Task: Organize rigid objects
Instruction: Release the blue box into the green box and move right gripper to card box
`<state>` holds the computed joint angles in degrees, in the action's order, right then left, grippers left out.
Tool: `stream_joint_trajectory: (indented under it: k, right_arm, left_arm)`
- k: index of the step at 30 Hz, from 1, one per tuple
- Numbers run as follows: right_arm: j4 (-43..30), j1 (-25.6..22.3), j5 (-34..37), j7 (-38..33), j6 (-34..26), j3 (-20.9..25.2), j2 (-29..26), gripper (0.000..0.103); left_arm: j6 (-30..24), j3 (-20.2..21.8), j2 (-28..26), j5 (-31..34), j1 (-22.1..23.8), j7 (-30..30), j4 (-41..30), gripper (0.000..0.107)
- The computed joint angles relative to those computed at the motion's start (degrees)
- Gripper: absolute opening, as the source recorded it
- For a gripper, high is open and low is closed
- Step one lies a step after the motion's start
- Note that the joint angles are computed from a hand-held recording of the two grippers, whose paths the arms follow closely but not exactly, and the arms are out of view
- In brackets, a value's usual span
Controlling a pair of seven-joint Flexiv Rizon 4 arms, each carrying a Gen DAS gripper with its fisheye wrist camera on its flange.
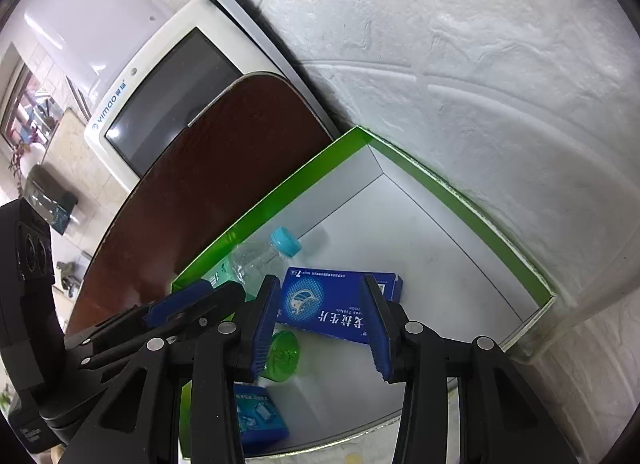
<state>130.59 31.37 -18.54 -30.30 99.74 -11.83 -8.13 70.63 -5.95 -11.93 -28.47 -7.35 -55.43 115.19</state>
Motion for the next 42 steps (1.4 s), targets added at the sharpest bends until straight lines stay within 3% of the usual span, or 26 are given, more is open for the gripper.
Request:
stream_joint_trajectory:
  k: [7,11,15,18,23,24,28,31,36,42]
  right_arm:
    - [-0.71,-0.93,-1.07,0.61,-0.99,1.68,-0.12,0.044]
    - [0.05,1.87,-4.25,3.07,-0.80,-1.44,0.74,0.044]
    - [1.60,7.60,-10.70,7.84,-0.20,-8.28,2.32,0.044]
    - [1.81,8.63,-14.21,10.29,0.13,-9.22,3.03,0.044]
    - [1.31,10.94,-21.92,15.09,0.38,-11.30,3.68,0.044]
    - [0.95,10.69,-23.09,15.76,0.19,-10.64,3.69,0.044]
    - [-2.71,4.30,-19.04,11.22,-2.62,0.94,1.75,0.044]
    - [-6.13,-0.15,-15.78,7.05,-5.49,9.93,-0.55,0.044]
    - [-12.33,-3.90,-9.50,-0.93,-12.14,20.81,-5.17,0.044]
    - [-18.61,-1.90,-4.52,-6.75,-20.12,24.34,-9.88,0.044]
  left_arm:
    - [0.85,-0.06,1.57,-2.47,0.79,2.94,1.78,0.034]
    - [2.34,0.34,3.34,-3.98,0.87,4.71,3.50,0.036]
    - [2.20,1.29,5.41,-6.20,1.02,6.14,5.11,0.037]
    - [2.70,2.37,6.98,-7.94,1.24,7.24,6.39,0.039]
    - [6.15,4.95,10.11,-9.66,1.89,8.71,9.57,0.063]
    - [7.19,5.44,10.64,-10.06,2.08,9.26,10.26,0.063]
    - [8.04,7.64,12.28,-12.64,3.42,11.48,12.44,0.063]
    - [7.21,9.41,13.28,-14.45,4.86,12.17,13.93,0.063]
    - [3.32,11.94,14.04,-17.07,7.87,12.91,16.11,0.062]
    - [-0.46,12.67,12.69,-19.03,10.92,14.90,17.62,0.053]
